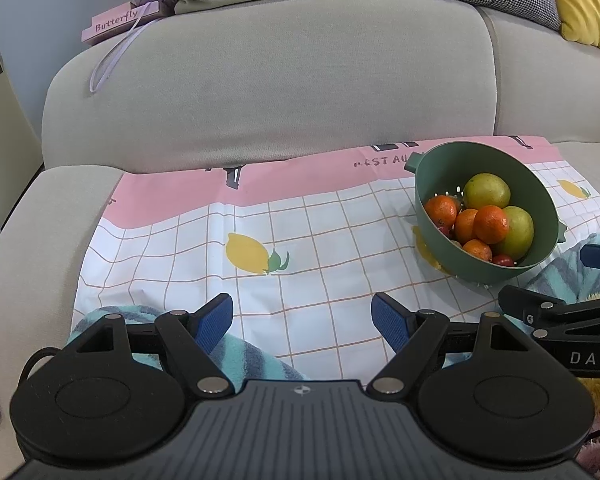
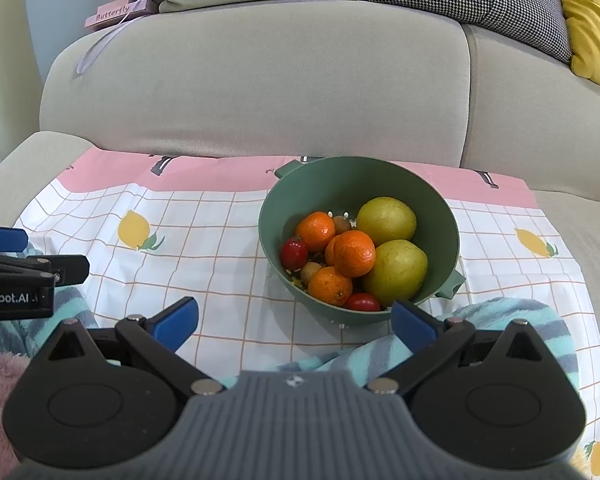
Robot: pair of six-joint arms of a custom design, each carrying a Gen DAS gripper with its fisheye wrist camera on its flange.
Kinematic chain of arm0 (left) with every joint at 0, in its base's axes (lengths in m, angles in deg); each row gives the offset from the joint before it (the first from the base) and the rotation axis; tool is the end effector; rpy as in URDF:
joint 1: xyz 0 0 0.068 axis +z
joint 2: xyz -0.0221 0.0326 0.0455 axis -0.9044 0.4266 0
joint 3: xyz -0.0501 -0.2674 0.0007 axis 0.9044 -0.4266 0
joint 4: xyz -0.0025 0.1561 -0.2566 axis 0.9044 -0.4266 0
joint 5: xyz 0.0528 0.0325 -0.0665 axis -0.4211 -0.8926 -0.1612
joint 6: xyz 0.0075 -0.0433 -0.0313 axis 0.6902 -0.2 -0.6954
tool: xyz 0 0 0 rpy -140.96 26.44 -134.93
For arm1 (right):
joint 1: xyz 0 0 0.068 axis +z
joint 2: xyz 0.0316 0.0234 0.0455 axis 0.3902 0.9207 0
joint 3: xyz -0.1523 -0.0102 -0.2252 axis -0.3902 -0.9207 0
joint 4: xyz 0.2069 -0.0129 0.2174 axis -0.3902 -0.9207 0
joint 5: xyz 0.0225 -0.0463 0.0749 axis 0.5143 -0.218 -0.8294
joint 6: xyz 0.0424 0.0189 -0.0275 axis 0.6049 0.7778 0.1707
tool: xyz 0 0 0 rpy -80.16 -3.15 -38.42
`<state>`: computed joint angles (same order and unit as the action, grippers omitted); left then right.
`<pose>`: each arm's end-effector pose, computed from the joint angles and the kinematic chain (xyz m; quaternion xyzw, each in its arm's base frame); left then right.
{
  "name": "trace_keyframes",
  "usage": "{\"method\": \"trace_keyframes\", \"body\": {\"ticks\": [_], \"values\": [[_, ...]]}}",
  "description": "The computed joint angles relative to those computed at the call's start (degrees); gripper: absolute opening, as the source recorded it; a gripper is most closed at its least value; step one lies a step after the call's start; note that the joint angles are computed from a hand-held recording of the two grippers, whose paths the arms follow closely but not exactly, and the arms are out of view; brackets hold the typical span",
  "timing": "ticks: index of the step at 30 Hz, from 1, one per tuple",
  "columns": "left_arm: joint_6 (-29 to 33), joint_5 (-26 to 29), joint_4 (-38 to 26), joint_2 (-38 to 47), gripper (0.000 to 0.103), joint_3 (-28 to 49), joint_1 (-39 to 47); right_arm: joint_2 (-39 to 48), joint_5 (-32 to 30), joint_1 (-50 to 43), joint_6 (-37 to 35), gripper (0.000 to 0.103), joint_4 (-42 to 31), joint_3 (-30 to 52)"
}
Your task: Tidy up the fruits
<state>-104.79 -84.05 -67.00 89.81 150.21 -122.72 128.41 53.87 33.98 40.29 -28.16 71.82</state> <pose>0.1871 -0.2568 0.2702 -0.1834 0.9249 0.1002 0.3178 0.2780 0.0656 0.2331 -0.3020 0.8812 0.1230 0.3422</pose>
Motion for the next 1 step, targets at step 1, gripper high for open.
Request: {"method": "trace_keyframes", "body": {"ticks": [1], "values": [[0.0,0.01,-0.01,-0.05,0.092,-0.05,0.03,0.04,0.1,0.11,0.04,0.099,-0.1,0.09]]}}
